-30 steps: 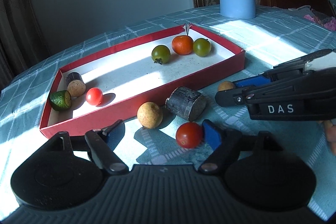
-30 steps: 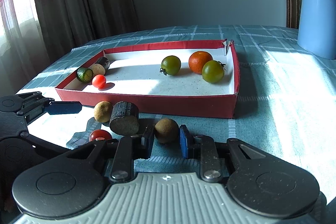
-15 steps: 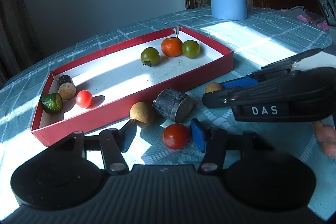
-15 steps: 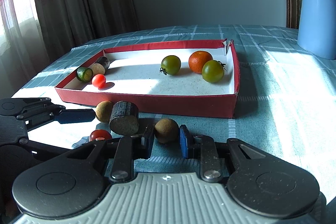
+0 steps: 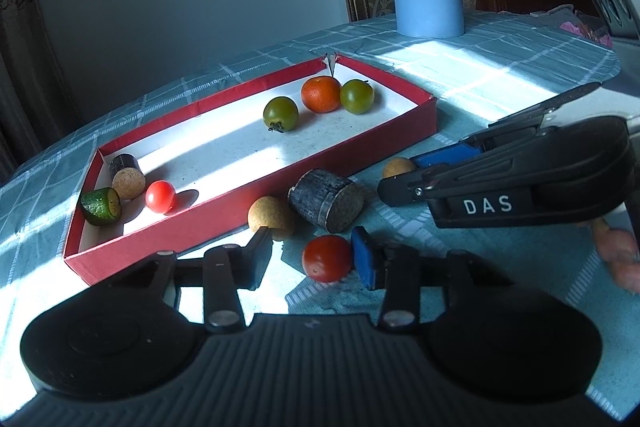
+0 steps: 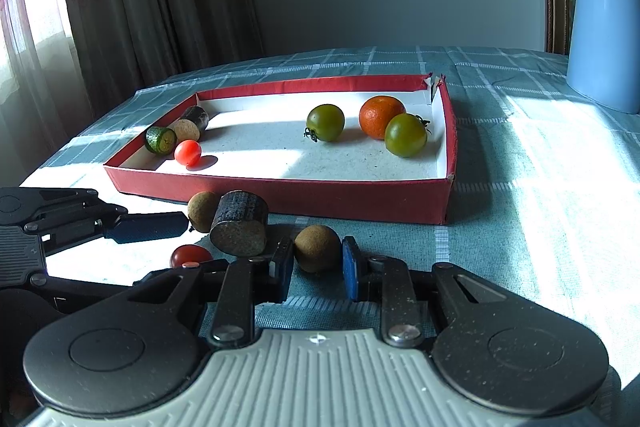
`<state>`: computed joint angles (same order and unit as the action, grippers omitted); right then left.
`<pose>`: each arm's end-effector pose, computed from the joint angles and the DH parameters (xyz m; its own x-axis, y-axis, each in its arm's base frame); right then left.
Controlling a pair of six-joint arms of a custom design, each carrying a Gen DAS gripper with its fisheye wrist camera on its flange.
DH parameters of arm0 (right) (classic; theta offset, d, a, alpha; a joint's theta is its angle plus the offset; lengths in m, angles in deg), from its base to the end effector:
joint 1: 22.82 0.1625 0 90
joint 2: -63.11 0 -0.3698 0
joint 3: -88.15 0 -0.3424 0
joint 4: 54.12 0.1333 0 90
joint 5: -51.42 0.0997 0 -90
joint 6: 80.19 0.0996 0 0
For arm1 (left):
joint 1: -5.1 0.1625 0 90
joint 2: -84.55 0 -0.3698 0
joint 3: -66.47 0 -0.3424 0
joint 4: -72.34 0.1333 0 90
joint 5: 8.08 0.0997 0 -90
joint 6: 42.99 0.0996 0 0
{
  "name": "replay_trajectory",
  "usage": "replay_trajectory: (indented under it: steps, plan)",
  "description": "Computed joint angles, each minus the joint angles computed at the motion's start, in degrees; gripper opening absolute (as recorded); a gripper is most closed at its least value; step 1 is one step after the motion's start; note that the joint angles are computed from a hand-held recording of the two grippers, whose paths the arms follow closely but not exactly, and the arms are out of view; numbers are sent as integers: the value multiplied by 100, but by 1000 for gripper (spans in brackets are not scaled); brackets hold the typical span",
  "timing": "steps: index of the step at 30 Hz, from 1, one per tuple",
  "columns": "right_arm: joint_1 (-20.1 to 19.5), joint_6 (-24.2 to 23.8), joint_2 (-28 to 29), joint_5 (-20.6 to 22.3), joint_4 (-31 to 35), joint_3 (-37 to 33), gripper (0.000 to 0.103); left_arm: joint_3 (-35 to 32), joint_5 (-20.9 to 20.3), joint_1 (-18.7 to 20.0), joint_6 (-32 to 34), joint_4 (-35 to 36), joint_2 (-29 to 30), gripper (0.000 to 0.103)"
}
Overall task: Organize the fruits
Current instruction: 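Grasp the red cherry tomato with the left tool while the right tool grasps the brown fruit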
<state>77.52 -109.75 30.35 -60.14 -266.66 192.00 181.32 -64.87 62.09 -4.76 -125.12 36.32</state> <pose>0.1950 -0.5301 0.0589 -0.7855 -0.2017 0.5850 -0.5741 0.5904 -0.5673 -0.1215 -0.5318 0.1262 -0.4494 0.5147 -0.7302 0.8787 0.4022 -0.2573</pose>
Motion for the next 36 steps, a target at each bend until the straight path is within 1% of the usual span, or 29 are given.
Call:
replay_trajectory:
  steps: [4, 12, 16, 21, 31, 34, 36]
  plan:
    - [-5, 0, -2, 6, -1, 2, 25, 10, -4, -2, 20, -39, 3, 40]
    - [-6, -1, -8, 13, -6, 4, 25, 28, -79, 14, 25, -45, -21, 33]
    - [4, -8, -3, 9, -39, 2, 25, 87, -218, 35, 34, 13, -94, 23]
    - [-2, 10, -15, 57, -167, 50, 25, 209, -253, 23, 26, -117, -150, 23]
    - [4, -47, -15, 114, -357, 97, 25, 352, -378, 57, 22, -651, -220, 23]
    - [6, -79, -15, 131, -397, 118, 25, 373, -404, 62, 11, -597, -250, 23]
    - [6, -55, -19, 119, -392, 117, 25, 402, -339, 32, 129, -645, -210, 23]
